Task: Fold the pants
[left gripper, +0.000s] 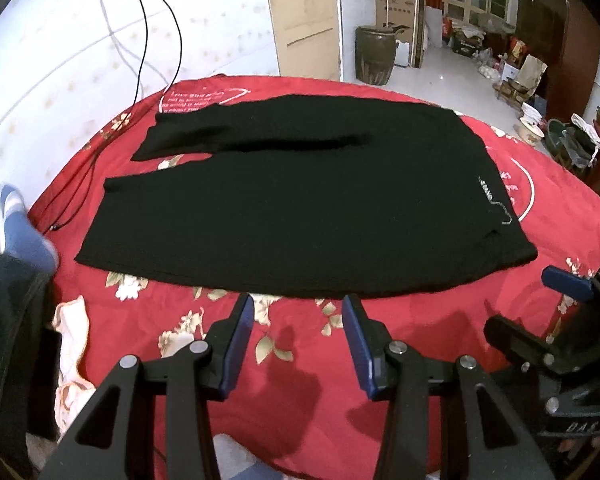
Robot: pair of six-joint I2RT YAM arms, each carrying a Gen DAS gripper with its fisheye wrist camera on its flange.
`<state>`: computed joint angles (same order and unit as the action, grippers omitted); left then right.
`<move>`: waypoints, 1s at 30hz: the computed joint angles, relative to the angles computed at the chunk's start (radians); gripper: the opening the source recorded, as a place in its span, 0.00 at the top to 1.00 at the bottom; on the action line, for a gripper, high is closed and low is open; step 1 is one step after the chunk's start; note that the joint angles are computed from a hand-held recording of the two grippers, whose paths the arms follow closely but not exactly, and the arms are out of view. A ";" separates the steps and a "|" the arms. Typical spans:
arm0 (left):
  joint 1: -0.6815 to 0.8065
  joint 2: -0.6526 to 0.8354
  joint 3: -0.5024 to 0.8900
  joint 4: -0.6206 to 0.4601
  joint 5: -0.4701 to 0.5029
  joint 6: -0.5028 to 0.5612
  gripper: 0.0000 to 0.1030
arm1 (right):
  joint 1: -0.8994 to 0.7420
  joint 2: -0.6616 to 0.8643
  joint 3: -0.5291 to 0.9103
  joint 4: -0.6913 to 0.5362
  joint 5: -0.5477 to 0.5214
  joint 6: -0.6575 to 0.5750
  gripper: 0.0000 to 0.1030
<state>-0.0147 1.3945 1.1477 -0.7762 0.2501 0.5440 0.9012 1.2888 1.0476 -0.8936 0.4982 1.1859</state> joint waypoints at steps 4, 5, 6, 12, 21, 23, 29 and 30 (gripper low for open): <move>-0.003 -0.002 -0.011 0.042 0.005 -0.014 0.53 | 0.010 0.000 0.000 -0.001 0.021 0.005 0.00; 0.000 0.004 -0.007 0.039 0.010 -0.015 0.53 | 0.014 0.000 0.001 0.000 0.026 0.004 0.00; 0.003 0.009 -0.005 0.040 0.017 -0.018 0.53 | 0.017 0.004 0.005 -0.003 0.030 0.005 0.00; 0.017 0.037 -0.024 0.070 0.025 -0.032 0.53 | 0.033 0.008 0.001 0.006 0.040 -0.007 0.00; 0.008 0.051 -0.042 0.095 0.044 -0.049 0.53 | 0.014 0.001 -0.021 0.040 0.014 -0.014 0.00; 0.008 0.057 -0.044 0.100 0.045 -0.052 0.53 | 0.019 0.004 -0.019 0.039 0.023 -0.018 0.00; 0.024 0.085 -0.028 0.089 0.052 -0.064 0.53 | 0.019 0.009 -0.017 0.034 0.023 -0.015 0.00; 0.027 0.087 -0.027 0.087 0.054 -0.065 0.53 | 0.019 0.010 -0.016 0.033 0.022 -0.012 0.00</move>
